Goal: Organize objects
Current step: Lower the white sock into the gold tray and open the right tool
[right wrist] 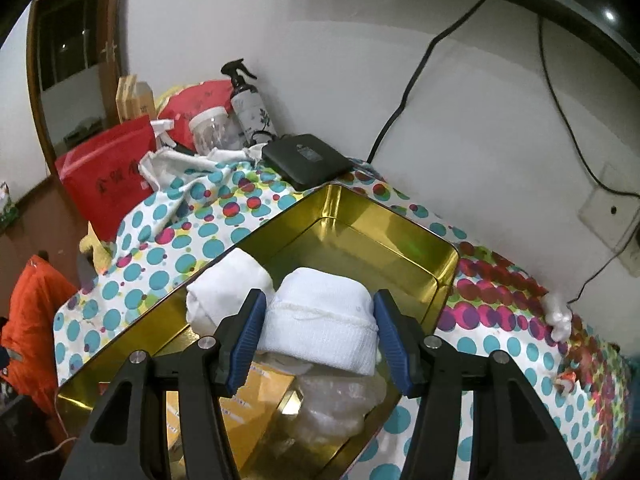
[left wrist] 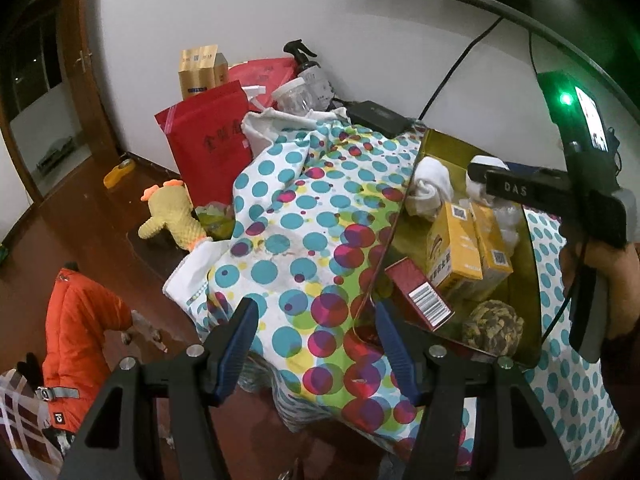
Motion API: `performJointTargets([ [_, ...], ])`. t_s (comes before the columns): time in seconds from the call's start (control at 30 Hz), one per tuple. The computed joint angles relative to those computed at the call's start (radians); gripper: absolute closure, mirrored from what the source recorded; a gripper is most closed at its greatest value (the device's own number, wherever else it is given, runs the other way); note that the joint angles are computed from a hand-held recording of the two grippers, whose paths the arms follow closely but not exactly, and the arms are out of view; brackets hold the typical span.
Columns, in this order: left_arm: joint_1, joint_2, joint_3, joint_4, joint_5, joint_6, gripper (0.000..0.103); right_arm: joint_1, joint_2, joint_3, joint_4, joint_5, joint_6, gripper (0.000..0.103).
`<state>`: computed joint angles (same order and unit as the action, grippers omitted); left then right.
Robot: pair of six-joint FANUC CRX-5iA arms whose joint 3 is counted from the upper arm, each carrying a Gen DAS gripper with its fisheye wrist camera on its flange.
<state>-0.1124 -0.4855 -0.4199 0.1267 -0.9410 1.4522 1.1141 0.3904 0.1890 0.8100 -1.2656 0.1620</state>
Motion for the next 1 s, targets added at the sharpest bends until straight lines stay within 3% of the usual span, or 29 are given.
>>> performJointTargets([
  [0.33, 0.009, -0.002, -0.004, 0.008, -0.007, -0.008, 0.040, -0.011, 0.035, 0.058, -0.062, -0.005, 0.060, 0.049],
  [0.43, 0.009, -0.005, 0.000, 0.004, -0.015, -0.005, 0.040, -0.010, 0.032, 0.059, -0.073, -0.002, 0.066, 0.044],
  [0.53, 0.004, -0.010, 0.003, 0.000, -0.013, -0.002, 0.040, -0.001, 0.030, 0.052, -0.057, -0.008, 0.070, 0.024],
  [0.57, 0.001, -0.012, 0.005, 0.000, -0.014, -0.002, 0.040, 0.008, 0.029, 0.043, -0.030, -0.022, 0.060, 0.018],
  [0.8, -0.039, -0.028, 0.023, -0.017, -0.023, 0.012, 0.040, 0.053, -0.027, -0.039, 0.087, -0.064, -0.031, 0.015],
  [1.0, -0.096, -0.028, 0.041, -0.026, -0.035, 0.032, 0.040, 0.115, -0.131, -0.194, 0.149, -0.184, -0.161, 0.014],
])
